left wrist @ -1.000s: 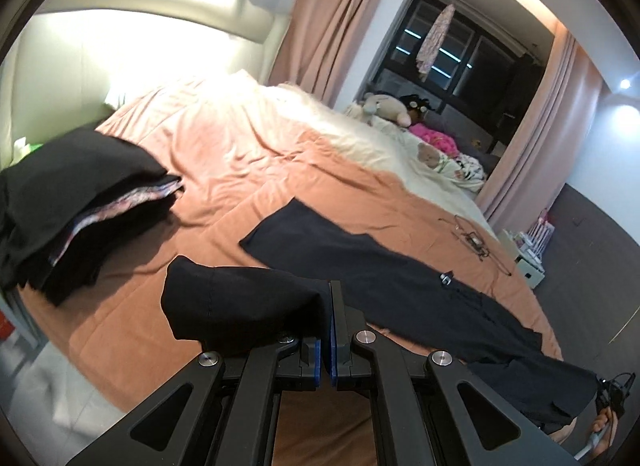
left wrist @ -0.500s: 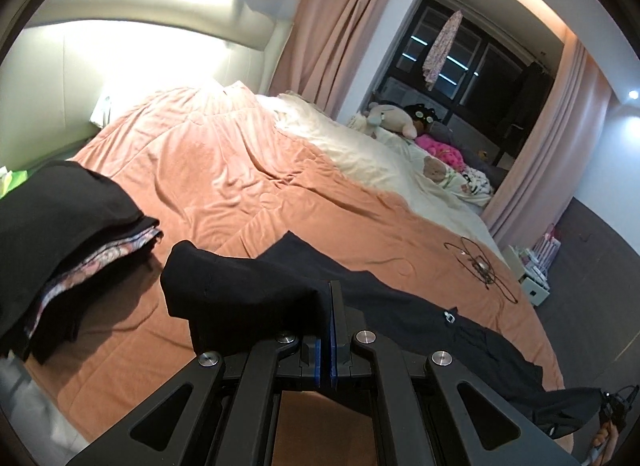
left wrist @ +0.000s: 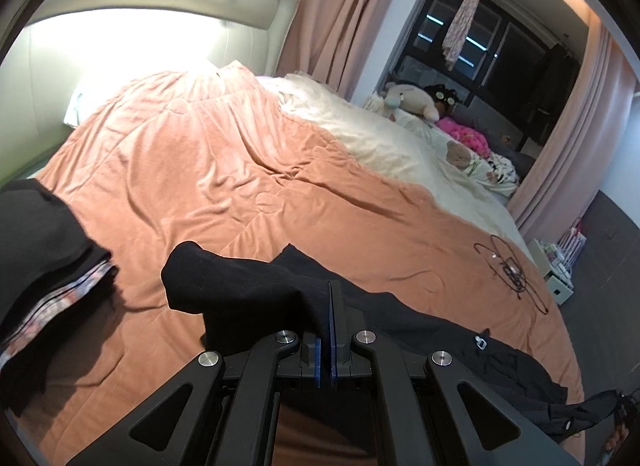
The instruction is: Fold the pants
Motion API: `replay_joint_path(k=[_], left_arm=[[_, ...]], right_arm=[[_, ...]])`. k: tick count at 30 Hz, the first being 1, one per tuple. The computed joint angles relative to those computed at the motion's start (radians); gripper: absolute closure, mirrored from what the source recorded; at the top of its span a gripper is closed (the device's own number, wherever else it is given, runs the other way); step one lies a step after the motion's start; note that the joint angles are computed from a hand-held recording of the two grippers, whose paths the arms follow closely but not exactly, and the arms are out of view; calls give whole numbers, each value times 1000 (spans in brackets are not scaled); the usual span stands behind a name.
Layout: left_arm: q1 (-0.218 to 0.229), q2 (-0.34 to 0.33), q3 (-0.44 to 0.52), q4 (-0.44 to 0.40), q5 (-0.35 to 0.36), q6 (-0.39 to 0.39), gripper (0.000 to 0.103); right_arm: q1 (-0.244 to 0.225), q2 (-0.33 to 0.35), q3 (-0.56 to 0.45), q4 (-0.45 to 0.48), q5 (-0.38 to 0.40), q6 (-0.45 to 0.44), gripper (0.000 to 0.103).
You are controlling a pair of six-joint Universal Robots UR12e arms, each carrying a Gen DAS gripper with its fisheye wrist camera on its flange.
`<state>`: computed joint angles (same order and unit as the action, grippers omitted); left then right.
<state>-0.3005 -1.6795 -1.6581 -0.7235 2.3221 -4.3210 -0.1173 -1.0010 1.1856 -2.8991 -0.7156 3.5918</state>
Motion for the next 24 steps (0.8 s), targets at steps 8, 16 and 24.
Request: replay_joint_path(k=[8,16,24], left_arm=[[84,-56,22,20,-90,63,101],[143,-116,60,-22,-163,84,101],[180,-163,85,-67,-209,101,101]], right_arm=[[59,67,-148,140,-110,-64,103],[110,149,-316,292,-210,-93,103],[145,217,-461,417,-294,-128,103]])
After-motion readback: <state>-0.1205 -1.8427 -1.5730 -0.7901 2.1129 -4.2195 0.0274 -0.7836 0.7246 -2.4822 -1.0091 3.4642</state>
